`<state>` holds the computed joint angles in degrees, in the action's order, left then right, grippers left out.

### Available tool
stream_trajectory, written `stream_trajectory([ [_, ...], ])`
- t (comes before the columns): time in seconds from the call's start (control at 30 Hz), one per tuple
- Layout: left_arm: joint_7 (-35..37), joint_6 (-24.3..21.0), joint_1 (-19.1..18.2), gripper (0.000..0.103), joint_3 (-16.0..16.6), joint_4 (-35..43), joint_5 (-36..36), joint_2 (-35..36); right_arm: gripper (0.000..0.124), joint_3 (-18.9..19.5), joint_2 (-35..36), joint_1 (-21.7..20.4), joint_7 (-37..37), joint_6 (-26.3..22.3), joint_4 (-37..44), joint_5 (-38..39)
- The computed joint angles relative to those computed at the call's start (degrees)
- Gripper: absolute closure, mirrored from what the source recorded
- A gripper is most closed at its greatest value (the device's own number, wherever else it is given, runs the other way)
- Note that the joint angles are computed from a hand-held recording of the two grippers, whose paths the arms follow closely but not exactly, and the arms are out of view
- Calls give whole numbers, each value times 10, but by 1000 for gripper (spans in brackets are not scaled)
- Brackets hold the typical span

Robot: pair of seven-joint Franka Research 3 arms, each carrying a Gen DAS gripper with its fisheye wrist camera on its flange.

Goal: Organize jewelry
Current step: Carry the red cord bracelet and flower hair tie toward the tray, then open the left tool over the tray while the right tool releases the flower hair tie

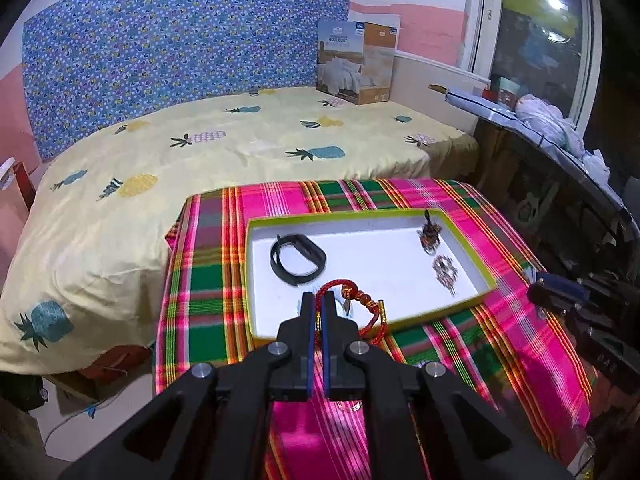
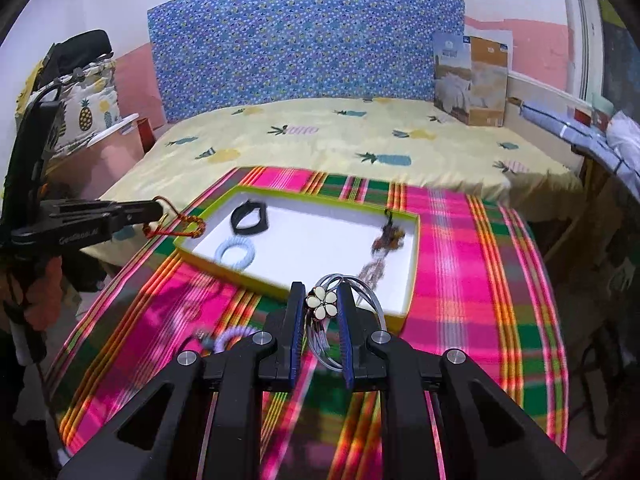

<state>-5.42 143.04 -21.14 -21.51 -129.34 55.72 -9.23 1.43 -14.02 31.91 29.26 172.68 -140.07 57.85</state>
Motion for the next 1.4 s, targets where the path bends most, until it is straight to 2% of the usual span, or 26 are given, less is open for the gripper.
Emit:
stream_trajectory([
  [0.17,11,10,10,100,12,17,5,24,108,4,51,-18,3,-8,55,-13],
  [0.47,26,35,16,100,40,30,-11,79,108,46,171,-81,125,-26,146,-165],
  [0.7,35,41,13,100,54,30,-26,102,108,56,230,-103,212,-35,188,-265],
  [0.87,37,48,13,100,60,27,-30,109,108,61,248,-113,248,-39,202,-302],
  [1.07,33,55,13,100,64,26,-34,111,108,65,262,-123,270,-64,222,-316],
  [1.27,36,54,12,98,62,24,-35,104,104,80,250,-134,251,-59,212,-292],
  [1.33,32,54,12,89,60,22,-32,100,103,85,240,-137,236,-55,203,-275],
  [1.4,25,53,12,86,59,18,-28,94,103,85,231,-136,228,-53,196,-265],
])
